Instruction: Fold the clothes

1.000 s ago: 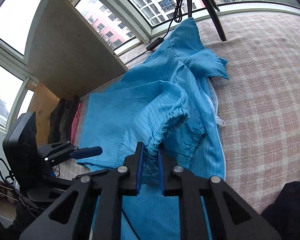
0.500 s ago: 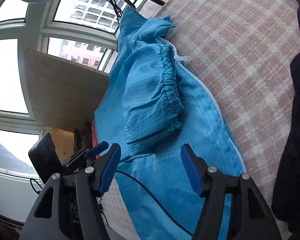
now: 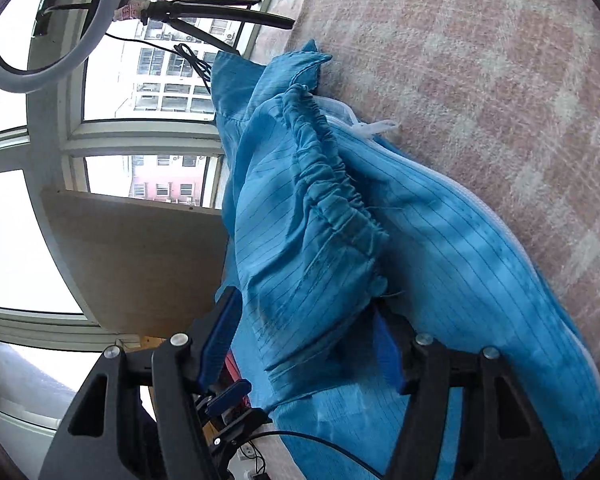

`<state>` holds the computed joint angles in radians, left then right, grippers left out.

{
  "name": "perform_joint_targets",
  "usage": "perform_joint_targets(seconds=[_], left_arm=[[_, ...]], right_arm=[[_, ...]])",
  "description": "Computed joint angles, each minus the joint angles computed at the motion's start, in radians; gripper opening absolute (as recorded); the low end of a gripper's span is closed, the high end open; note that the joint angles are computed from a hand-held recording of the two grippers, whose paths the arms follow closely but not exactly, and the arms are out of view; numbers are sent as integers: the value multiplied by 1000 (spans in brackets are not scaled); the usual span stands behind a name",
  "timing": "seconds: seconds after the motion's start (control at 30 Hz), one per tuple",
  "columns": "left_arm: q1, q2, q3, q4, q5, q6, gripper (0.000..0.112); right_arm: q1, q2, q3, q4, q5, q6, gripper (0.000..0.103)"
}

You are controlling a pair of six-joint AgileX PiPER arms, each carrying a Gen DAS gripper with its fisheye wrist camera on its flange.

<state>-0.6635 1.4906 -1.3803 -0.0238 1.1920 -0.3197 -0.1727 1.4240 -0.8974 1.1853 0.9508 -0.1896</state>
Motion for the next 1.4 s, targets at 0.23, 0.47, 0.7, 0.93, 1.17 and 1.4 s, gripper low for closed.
perform_joint_targets(seconds=[0.23, 0.47, 0.7, 0.93, 1.17, 1.4], left_arm=[[96, -17, 74, -65, -64, 28, 47], [169, -108, 124, -34, -67, 8, 47], [242, -173, 189, -26, -45, -8, 47], [233, -188, 192, -6, -52, -42, 47], [154, -45, 178, -42, -98, -12, 47], [114, 42, 12, -40, -75, -34, 47]], right_arm=[[125, -47, -215, -376, -87, 128, 7], [55, -142, -321, -641, -57, 40, 5], [-63, 30, -366, -731, -91, -39, 5], [-165, 87, -456, -738, -134, -71, 5], [-186, 161, -482, -745, -119, -127, 5], [-229, 175, -456, -645, -91, -224, 5]])
